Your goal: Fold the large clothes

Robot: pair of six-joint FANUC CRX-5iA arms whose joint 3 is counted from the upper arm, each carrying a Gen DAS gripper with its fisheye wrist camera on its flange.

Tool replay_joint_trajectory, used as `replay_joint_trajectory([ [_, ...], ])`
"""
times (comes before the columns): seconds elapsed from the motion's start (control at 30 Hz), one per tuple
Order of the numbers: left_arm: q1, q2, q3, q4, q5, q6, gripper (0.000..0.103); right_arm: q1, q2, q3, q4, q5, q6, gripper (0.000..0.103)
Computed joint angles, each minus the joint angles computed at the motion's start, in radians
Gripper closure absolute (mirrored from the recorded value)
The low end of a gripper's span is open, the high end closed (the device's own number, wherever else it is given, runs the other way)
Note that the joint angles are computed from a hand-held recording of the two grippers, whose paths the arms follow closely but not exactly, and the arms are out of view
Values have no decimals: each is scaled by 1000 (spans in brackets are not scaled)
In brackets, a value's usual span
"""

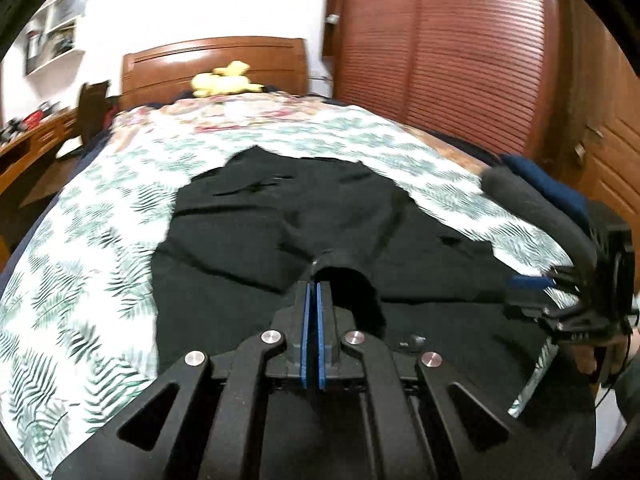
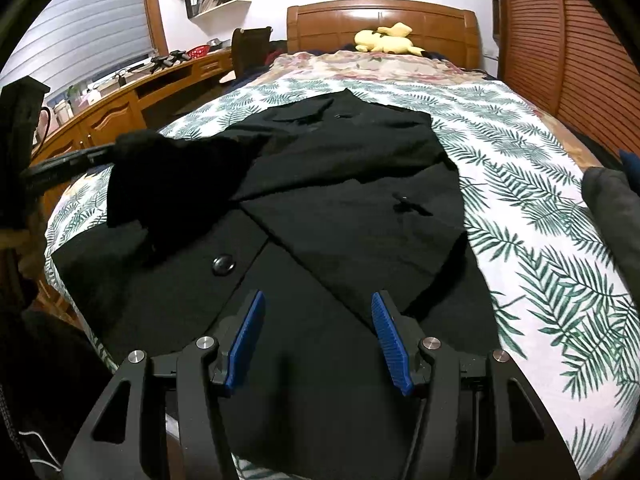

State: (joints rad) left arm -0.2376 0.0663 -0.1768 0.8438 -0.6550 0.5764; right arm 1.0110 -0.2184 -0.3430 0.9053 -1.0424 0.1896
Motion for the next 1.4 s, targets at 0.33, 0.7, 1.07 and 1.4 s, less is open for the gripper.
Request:
replay_joint_trajectory([
  [0.33,64,-1,9,-121,66,145,65,-28,37,32,-15,35,34,46],
  [0.7,82,-10,-18,-106,76,109,55,-33,53,39,-8,48,43,46],
  [1.07,106,-35,-72,-22,85,41,24,-32,50,32,-12,50,24,46],
  [1.4,86,64,28,-185,-13,183,64,-30,55,33,-9,62,5,46],
])
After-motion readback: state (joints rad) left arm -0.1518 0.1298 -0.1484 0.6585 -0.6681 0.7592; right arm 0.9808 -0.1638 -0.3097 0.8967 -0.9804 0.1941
